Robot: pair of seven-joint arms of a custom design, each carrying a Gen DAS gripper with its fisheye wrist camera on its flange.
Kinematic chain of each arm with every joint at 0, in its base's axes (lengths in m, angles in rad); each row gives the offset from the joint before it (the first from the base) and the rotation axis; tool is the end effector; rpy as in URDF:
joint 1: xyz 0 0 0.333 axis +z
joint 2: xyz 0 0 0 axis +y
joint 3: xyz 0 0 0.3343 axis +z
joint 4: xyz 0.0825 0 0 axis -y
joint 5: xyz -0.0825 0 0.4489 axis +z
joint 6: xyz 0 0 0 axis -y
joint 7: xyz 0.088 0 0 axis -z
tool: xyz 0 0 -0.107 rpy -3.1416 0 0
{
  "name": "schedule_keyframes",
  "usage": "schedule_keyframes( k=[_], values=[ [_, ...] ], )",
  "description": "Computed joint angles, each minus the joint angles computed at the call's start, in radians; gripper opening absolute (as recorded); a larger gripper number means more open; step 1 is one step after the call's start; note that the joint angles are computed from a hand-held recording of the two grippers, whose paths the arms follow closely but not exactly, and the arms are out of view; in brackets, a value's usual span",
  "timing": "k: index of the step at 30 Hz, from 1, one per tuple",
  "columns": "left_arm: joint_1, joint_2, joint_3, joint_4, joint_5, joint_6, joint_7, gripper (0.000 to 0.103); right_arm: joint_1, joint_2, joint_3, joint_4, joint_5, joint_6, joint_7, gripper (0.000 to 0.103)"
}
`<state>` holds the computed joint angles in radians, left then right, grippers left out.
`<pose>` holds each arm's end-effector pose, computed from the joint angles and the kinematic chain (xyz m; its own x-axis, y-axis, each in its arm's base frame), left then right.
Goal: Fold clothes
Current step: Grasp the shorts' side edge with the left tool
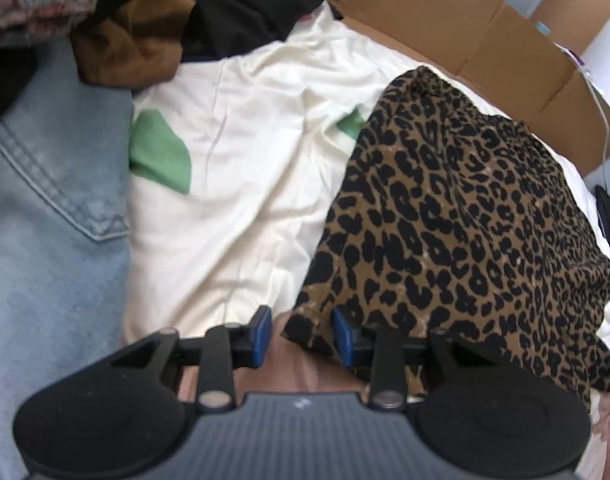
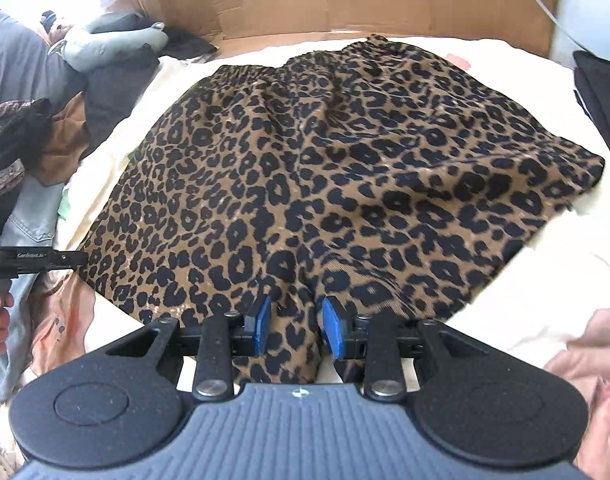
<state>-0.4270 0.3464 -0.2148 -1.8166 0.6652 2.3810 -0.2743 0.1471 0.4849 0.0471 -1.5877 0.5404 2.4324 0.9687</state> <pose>0.5865 -0.4171 0.3584 0.6490 -0.7200 0.2457 -0.6062 -0.6845 -0.4049 0.7683 0.1473 0.3783 0.4647 -0.8506 -0.2462 -0.8242 -0.3138 -0.4714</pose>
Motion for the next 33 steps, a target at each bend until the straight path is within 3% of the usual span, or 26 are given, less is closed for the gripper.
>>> schedule_keyframes(
  k=[3,9,12,16,21,33],
  values=[
    [0.012,0.02,-0.003,0.011,-0.028,0.014,0.022,0.055,0.006,-0.023,-0.009,-0.032,-0.005,0.028,0.021,0.036],
    [0.012,0.046,-0.003,0.046,-0.05,-0.01,0.091,0.055,0.004,-0.045,-0.012,-0.064,0.003,0.057,0.053,0.036],
    [0.015,0.039,-0.003,0.042,-0.066,-0.018,0.107,0.043,0.008,-0.049,-0.016,-0.072,-0.006,0.067,0.069,0.036],
    [0.019,0.011,0.0,0.008,-0.057,0.029,0.101,0.023,0.007,-0.054,-0.015,-0.076,-0.009,0.074,0.078,0.036],
    [0.028,-0.016,0.0,-0.031,-0.051,0.082,0.089,0.016,0.007,-0.059,-0.014,-0.083,-0.01,0.077,0.082,0.036],
    [0.022,-0.088,0.049,-0.173,0.125,0.301,-0.29,0.018,0.011,-0.066,-0.01,-0.097,-0.014,0.076,0.068,0.036]
  ],
)
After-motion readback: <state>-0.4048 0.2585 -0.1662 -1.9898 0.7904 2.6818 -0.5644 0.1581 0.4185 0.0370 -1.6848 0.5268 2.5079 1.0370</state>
